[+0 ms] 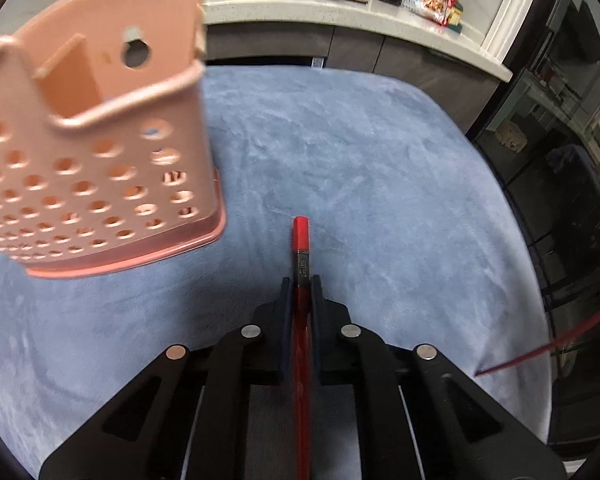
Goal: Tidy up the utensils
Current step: 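Grasp another red chopstick with the left tool while the right tool keeps holding its chopstick, then lift the red chopstick into the holder with the left tool while the right tool holds its chopstick above it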
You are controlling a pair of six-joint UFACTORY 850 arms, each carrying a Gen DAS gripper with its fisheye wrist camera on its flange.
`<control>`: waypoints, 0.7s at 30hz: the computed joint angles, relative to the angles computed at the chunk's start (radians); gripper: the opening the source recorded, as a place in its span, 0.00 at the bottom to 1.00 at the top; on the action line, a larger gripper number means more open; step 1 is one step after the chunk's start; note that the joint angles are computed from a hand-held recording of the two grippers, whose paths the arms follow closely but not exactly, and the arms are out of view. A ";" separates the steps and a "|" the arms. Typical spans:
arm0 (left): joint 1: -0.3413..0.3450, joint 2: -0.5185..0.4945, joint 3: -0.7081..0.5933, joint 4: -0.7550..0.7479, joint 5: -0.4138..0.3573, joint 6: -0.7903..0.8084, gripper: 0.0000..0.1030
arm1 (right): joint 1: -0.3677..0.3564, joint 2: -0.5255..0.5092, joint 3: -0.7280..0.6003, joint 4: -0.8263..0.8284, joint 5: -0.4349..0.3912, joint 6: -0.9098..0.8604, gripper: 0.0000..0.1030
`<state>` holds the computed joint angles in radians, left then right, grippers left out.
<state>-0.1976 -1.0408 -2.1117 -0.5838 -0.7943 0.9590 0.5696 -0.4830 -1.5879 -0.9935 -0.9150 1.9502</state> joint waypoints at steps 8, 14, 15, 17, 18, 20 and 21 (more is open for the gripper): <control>0.070 0.139 0.118 -0.171 -0.017 0.132 0.07 | 0.033 0.008 -0.022 -0.027 -0.024 0.009 0.07; 0.135 0.233 0.170 -0.305 -0.047 0.235 0.07 | 0.059 -0.009 -0.076 -0.051 -0.009 0.003 0.07; 0.146 0.246 0.175 -0.325 -0.049 0.247 0.07 | 0.062 -0.017 -0.091 -0.056 -0.003 0.000 0.07; 0.163 0.261 0.172 -0.349 -0.058 0.257 0.07 | 0.067 -0.030 -0.119 -0.064 0.005 -0.009 0.07; 0.174 0.265 0.162 -0.362 -0.069 0.256 0.07 | 0.069 -0.039 -0.137 -0.068 0.007 -0.016 0.07; 0.195 0.274 0.146 -0.395 -0.086 0.263 0.07 | 0.074 -0.064 -0.185 -0.079 0.009 -0.038 0.07; 0.205 0.280 0.141 -0.412 -0.088 0.272 0.07 | 0.075 -0.076 -0.209 -0.083 0.009 -0.050 0.07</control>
